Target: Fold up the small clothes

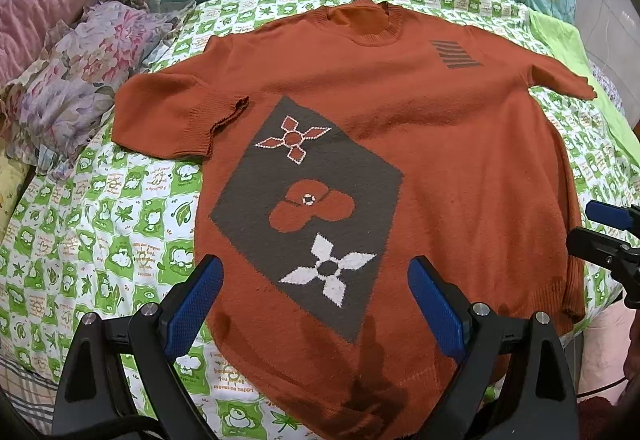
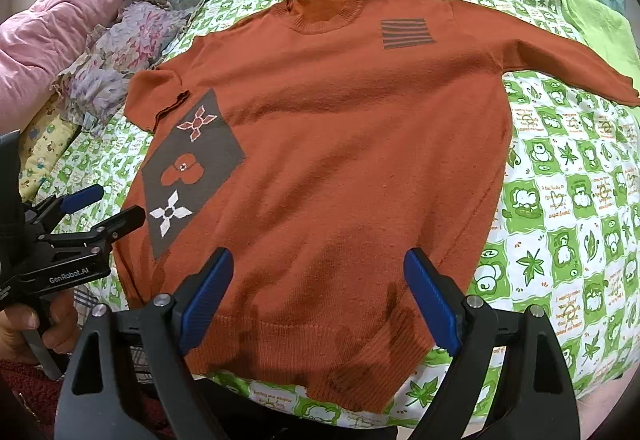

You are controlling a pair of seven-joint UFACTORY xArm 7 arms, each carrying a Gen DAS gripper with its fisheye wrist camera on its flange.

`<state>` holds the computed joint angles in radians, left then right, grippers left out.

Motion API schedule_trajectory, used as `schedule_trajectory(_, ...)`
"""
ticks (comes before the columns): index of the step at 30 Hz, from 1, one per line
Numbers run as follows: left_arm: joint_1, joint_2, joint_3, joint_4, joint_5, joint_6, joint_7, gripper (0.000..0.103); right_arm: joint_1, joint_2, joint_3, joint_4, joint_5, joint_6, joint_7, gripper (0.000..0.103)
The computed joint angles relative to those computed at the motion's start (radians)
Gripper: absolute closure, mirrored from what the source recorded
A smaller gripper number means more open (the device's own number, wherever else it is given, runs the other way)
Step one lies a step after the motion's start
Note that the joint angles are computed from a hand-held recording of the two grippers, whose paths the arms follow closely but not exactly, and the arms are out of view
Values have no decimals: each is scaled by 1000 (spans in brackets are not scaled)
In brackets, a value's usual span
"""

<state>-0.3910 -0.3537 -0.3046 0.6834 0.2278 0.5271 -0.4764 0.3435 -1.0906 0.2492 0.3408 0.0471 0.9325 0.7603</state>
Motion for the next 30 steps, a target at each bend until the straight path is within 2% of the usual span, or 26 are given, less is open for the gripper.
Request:
schedule_trajectory(9,-3,26,8,23,-3,0,16,9,-10,-30,-13,-8,-1,8,-14,16)
schedule_trajectory(13,-9,32,16,24,-19,-4,27,9,-15,-46,-5,-28,-9,-30,-11,16)
schedule_trajectory(17,-14,46,22,35,-35,-2,38,9,-11,-25,-34,-14,12,-3,-17,16)
schedule_trajectory(19,8,52,2,36,14,-14,10,9,-15,-21,-41,-13,18,-2,-21,16)
schedule_trajectory(30,7,128,7,87,58,-17,-24,9,-56,-46,-79,-56,28,-59,-43,16)
